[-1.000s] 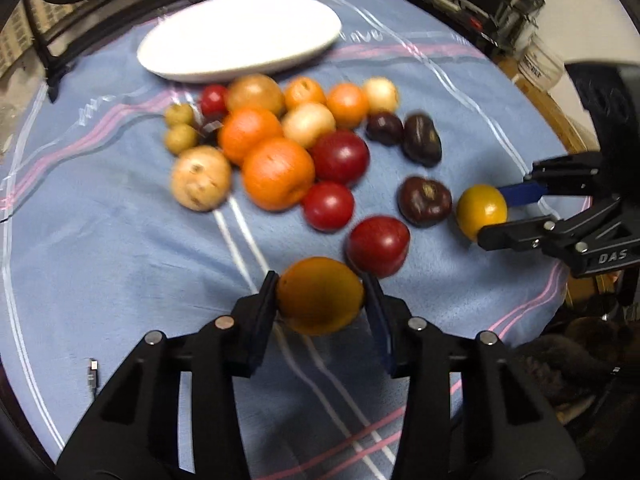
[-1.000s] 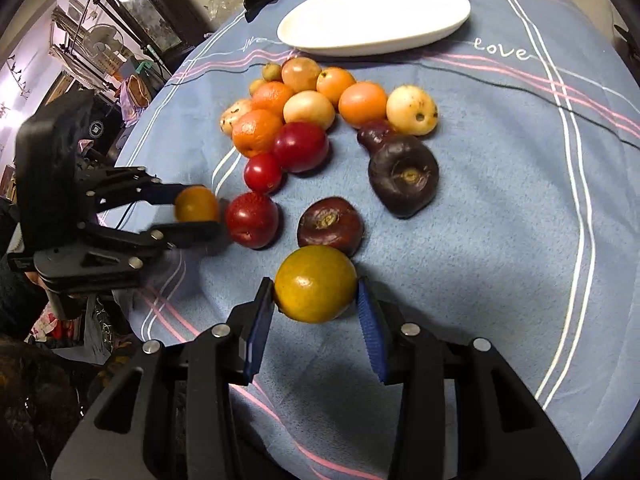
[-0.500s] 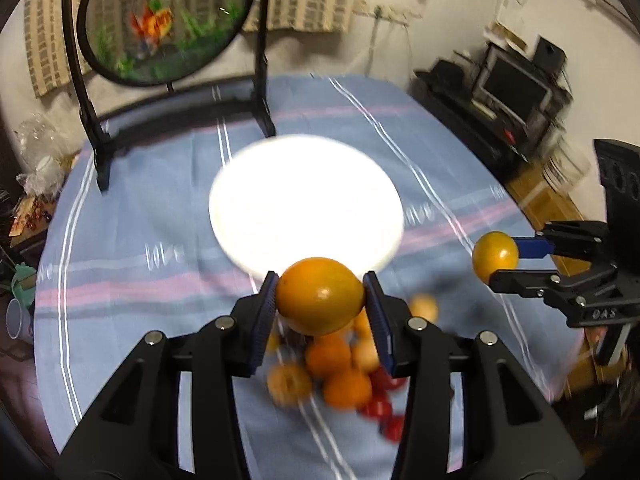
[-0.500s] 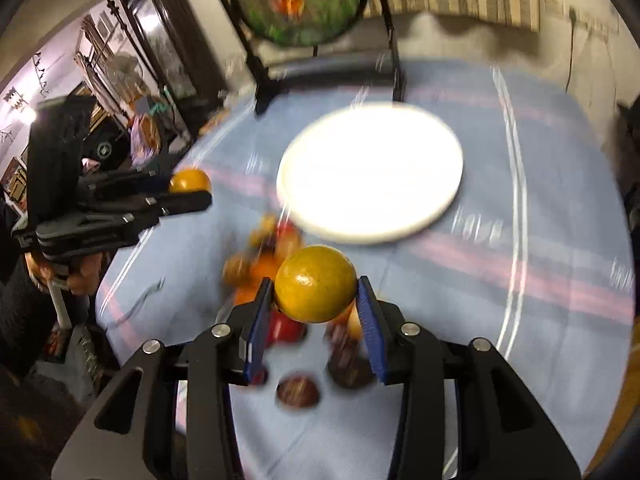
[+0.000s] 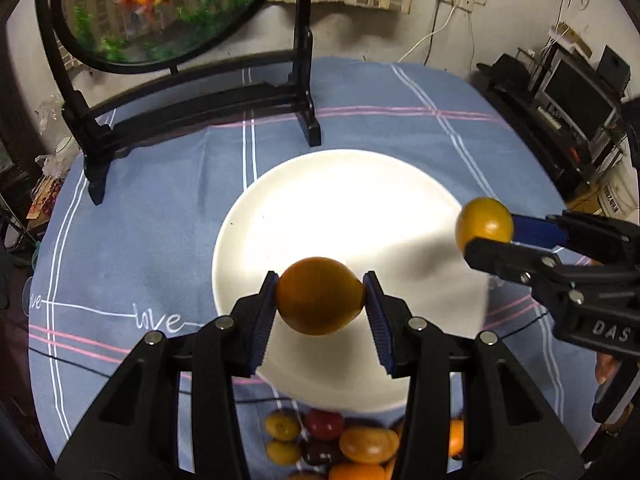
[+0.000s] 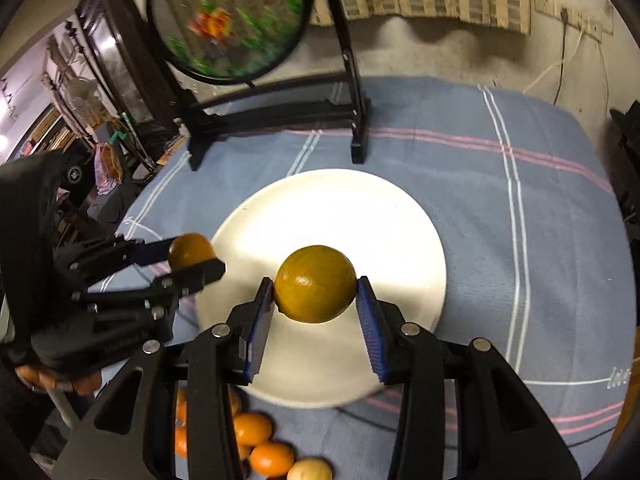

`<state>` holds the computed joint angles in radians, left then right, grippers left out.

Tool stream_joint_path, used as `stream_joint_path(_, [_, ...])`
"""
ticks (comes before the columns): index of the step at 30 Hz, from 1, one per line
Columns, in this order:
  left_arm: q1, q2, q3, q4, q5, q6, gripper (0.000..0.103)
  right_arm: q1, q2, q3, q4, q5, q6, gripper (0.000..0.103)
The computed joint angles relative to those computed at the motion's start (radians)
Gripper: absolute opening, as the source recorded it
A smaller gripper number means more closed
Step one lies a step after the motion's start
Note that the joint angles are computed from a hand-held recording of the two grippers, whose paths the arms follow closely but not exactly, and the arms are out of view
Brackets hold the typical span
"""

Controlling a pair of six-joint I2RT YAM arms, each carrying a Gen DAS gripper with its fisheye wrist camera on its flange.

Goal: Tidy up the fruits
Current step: 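Carry both yellow fruits to the white plate and open both tools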

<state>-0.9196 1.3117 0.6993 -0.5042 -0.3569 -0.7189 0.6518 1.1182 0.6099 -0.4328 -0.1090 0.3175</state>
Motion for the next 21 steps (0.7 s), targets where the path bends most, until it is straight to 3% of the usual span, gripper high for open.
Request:
stream_joint_path(9, [0.07, 0.154, 0.002, 0.117, 0.038, 0.085, 0.044, -0.055, 0.253, 0.035, 0.13, -0.046, -0.042, 0.042])
stream_joint_path(15, [0.089, 0.224, 0.02, 0.141, 0.045, 0.089, 0.045, -0.051, 0.352, 0.084, 0.113, -0.055, -0.044, 0.044])
stream_joint_path(17, [0.091, 0.234, 0.024, 0.139, 0.049, 0.089, 0.052, -0.053, 0.37, 0.105, 0.091, -0.056, -0.042, 0.052])
stream_joint_path(18, [0.085, 0.231, 0.023, 0.138, 0.031, 0.083, 0.066, -0.062, 0.358, 0.1, 0.096, -0.069, -0.034, 0.058])
stream_joint_path(19, [0.079, 0.221, 0.019, 0.137, 0.017, 0.077, 0.068, -0.065, 0.334, 0.088, 0.107, -0.063, -0.022, 0.065])
stream_joint_path(21, [0.076, 0.2, 0.016, 0.134, 0.02, 0.08, 0.068, -0.074, 0.293, 0.083, 0.1, -0.069, -0.026, 0.065])
